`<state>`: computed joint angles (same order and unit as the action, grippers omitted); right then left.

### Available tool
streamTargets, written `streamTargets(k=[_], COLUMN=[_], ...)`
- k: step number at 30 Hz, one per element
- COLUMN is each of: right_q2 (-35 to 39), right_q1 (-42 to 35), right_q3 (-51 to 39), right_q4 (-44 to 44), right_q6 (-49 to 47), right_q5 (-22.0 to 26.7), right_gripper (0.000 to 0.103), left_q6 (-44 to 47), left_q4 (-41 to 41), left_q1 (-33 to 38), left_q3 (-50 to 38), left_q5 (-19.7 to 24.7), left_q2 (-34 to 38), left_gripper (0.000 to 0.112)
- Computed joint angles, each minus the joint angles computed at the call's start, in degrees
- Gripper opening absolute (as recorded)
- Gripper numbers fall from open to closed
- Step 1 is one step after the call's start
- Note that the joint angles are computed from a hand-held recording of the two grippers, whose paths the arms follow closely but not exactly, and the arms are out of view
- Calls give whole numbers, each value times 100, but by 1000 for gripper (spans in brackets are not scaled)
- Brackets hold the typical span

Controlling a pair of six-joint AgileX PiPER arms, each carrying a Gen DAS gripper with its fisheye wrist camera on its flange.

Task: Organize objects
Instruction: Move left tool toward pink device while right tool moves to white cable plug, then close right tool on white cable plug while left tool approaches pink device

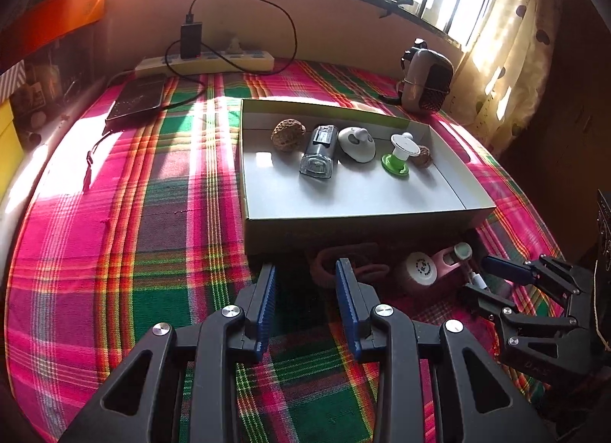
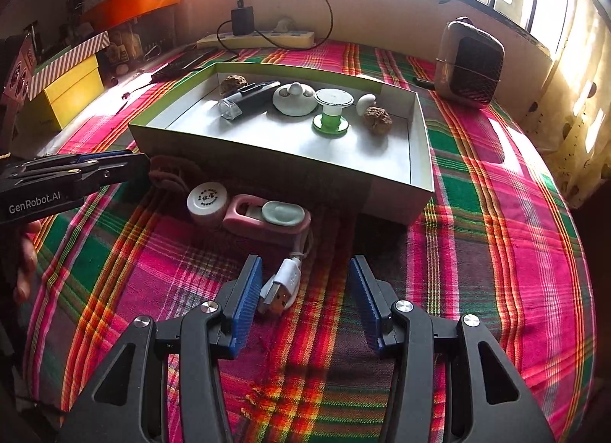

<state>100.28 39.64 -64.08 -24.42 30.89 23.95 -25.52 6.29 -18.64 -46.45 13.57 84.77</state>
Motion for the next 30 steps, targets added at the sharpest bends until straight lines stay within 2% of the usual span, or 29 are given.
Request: streamTargets(k=[5, 8, 12, 18, 21, 24, 28, 30], right_q2=[-22, -58, -105, -146, -157, -145, -102, -83], right_q1=[-91, -153, -294, -260, -301, -243, -217, -213], right_q3=[54, 89, 163, 229, 238, 224, 161, 124], right_q4=[-35, -74, 451, 333, 667, 493, 885, 1111], right_q6=[35, 91, -423, -340, -673, -540, -972, -1224], right_q5=[-42, -28, -187, -225, -291, -264, -267, -270], right_gripper=[48, 48, 48, 48, 41, 39, 21, 18], left_q6=[1048, 1166, 1393, 1967, 1794, 1308, 1320, 1165], left_q4=[-967, -1055, -1190, -1692, -1473, -1007, -1048, -893], left_q1=[20, -58, -189, -281, -330, -287, -134, -123], left_q3=[-40, -26, -8, 17, -6, -26, -35, -58], left_q5=[20, 35, 64, 48, 70, 84, 74, 72], left_q2=[47, 33, 12, -6, -14, -61, -78, -71], left_gripper=[29, 29, 29, 29, 29, 29, 29, 29])
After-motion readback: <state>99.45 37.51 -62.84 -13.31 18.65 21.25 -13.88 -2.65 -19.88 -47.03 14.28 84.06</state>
